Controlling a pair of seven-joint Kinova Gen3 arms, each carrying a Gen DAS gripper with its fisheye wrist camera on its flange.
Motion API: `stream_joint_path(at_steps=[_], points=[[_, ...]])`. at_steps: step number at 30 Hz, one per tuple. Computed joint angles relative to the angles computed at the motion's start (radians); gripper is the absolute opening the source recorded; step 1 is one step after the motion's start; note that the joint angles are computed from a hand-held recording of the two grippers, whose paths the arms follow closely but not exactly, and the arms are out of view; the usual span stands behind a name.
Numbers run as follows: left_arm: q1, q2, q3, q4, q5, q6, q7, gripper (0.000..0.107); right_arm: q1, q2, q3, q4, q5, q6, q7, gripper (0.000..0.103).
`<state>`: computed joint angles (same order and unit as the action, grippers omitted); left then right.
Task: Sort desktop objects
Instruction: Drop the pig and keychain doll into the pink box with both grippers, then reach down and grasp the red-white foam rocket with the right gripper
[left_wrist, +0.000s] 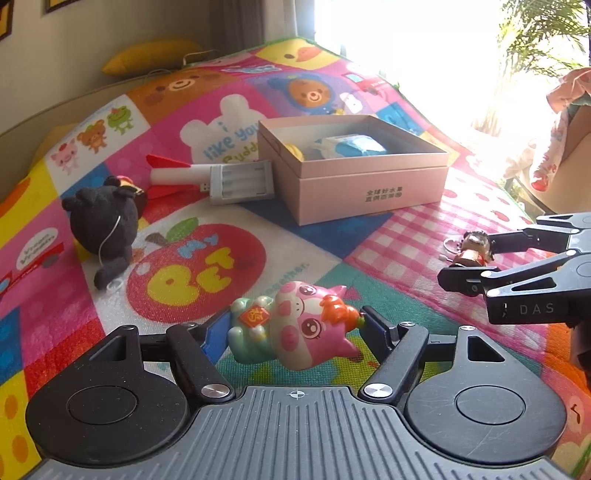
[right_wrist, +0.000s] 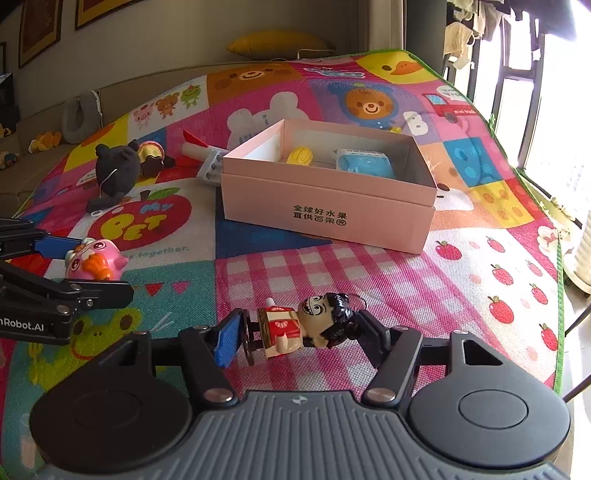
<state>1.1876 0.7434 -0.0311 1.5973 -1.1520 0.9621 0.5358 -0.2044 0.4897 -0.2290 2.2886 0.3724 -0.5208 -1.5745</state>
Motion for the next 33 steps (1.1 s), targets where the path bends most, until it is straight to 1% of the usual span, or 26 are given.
stream_joint_path(at_steps=[2, 4, 6, 7, 8, 10, 12, 14, 17, 18, 19, 20, 21, 22, 24, 25, 26, 27, 31, 33], points=[[0.010, -0.019, -0.002, 0.010, -0.022, -0.003, 0.002, 0.078, 0.040, -0.043, -0.020, 0.022, 0.061, -0.005, -0.020, 0.065], [0.019, -0.035, -0.004, 0.008, -0.051, 0.013, -0.011, 0.078, 0.052, -0.102, 0.006, 0.050, 0.142, -0.040, -0.073, 0.065], [0.023, -0.041, -0.003, -0.016, -0.086, 0.054, -0.060, 0.078, 0.036, -0.166, 0.064, 0.066, 0.213, -0.082, -0.136, 0.065], [0.025, -0.041, -0.005, -0.032, -0.105, 0.081, -0.089, 0.078, 0.047, -0.198, 0.070, 0.061, 0.251, -0.085, -0.177, 0.065], [0.026, -0.039, -0.008, -0.049, -0.126, 0.106, -0.115, 0.078, 0.072, -0.226, 0.059, 0.052, 0.284, -0.081, -0.217, 0.065], [0.020, -0.031, -0.018, -0.085, -0.177, 0.147, -0.154, 0.078, 0.162, -0.271, -0.010, 0.014, 0.339, -0.070, -0.299, 0.065], [-0.003, -0.023, -0.026, -0.118, -0.225, 0.155, -0.177, 0.078, 0.255, -0.285, -0.096, -0.045, 0.388, -0.052, -0.380, 0.065], [-0.041, -0.019, -0.033, -0.143, -0.275, 0.120, -0.185, 0.078, 0.336, -0.277, -0.189, -0.124, 0.433, -0.006, -0.461, 0.065], [-0.094, 0.012, -0.051, -0.188, -0.337, 0.074, -0.200, 0.080, 0.418, -0.217, -0.328, -0.263, 0.492, 0.109, -0.583, 0.065], [-0.113, 0.021, -0.058, -0.198, -0.351, 0.054, -0.192, 0.080, 0.435, -0.189, -0.367, -0.309, 0.516, 0.149, -0.624, 0.065], [-0.136, 0.025, -0.061, -0.202, -0.356, 0.028, -0.173, 0.089, 0.435, -0.157, -0.390, -0.355, 0.556, 0.190, -0.665, 0.065], [-0.158, 0.023, -0.061, -0.197, -0.351, 0.002, -0.146, 0.097, 0.447, -0.114, -0.430, -0.402, 0.596, 0.231, -0.705, 0.066], [-0.179, 0.015, -0.052, -0.179, -0.351, -0.019, -0.106, 0.096, 0.443, -0.077, -0.453, -0.442, 0.637, 0.271, -0.746, 0.072], [-0.186, 0.000, -0.061, -0.150, -0.338, -0.050, -0.065, 0.096, 0.442, -0.041, -0.477, -0.476, 0.678, 0.312, -0.787, 0.080], [-0.183, -0.023, -0.066, -0.076, -0.333, -0.066, 0.014, 0.098, 0.457, 0.015, -0.539, -0.522, 0.759, 0.393, -0.866, 0.081], [-0.184, -0.026, -0.053, -0.048, -0.328, -0.050, 0.036, 0.099, 0.459, 0.036, -0.557, -0.536, 0.800, 0.418, -0.896, 0.081], [-0.182, -0.028, -0.040, -0.024, -0.307, -0.030, 0.043, 0.100, 0.454, 0.048, -0.557, -0.541, 0.840, 0.426, -0.928, 0.081], [-0.180, -0.028, -0.028, 0.002, -0.285, -0.016, 0.049, 0.100, 0.435, 0.052, -0.538, -0.548, 0.881, 0.433, -0.969, 0.081], [-0.171, -0.029, 0.004, 0.098, -0.255, -0.007, 0.122, 0.101, 0.286, 0.047, -0.379, -0.571, 1.007, 0.415, -1.129, 0.081], [-0.173, -0.028, 0.017, 0.130, -0.234, -0.002, 0.150, 0.101, 0.229, 0.054, -0.353, -0.582, 1.050, 0.439, -1.157, 0.081]])
